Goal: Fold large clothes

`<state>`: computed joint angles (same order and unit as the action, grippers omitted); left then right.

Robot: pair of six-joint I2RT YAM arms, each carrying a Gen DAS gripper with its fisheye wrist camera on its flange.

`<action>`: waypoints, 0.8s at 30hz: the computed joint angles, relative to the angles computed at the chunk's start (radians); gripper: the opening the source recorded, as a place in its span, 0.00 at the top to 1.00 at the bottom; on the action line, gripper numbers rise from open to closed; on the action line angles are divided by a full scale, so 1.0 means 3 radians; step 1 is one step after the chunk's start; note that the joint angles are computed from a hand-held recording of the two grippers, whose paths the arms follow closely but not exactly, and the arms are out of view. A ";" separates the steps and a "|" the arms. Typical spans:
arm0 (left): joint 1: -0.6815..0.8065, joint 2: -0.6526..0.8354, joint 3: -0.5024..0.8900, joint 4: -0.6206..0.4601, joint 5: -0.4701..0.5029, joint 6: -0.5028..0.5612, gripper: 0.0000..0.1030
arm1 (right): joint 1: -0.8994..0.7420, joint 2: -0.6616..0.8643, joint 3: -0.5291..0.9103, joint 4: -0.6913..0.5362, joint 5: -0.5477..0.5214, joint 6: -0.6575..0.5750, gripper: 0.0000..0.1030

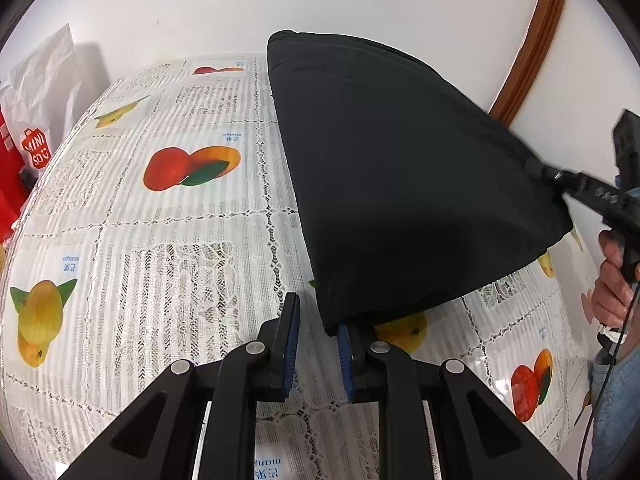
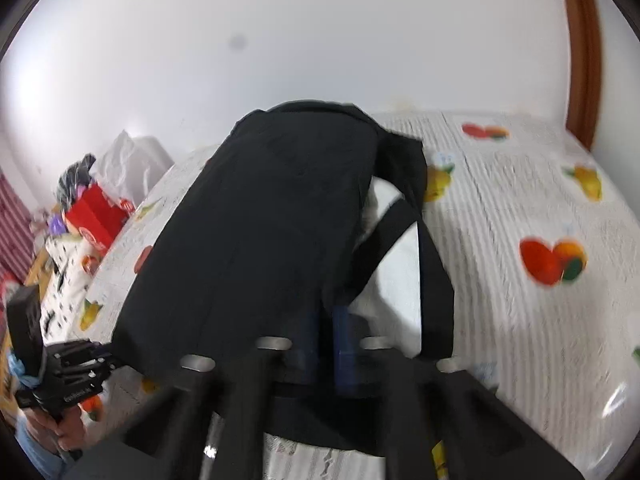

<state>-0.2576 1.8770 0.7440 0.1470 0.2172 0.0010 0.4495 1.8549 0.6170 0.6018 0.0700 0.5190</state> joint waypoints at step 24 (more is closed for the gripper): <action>0.0006 -0.0025 0.0024 -0.0091 0.0021 0.0072 0.83 | -0.0258 0.0420 0.0771 -0.0498 0.0236 0.0125 0.97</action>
<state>-0.2558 1.8696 0.7512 0.1198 0.2235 0.0225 0.3720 1.9808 0.8483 0.4523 0.1407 0.5564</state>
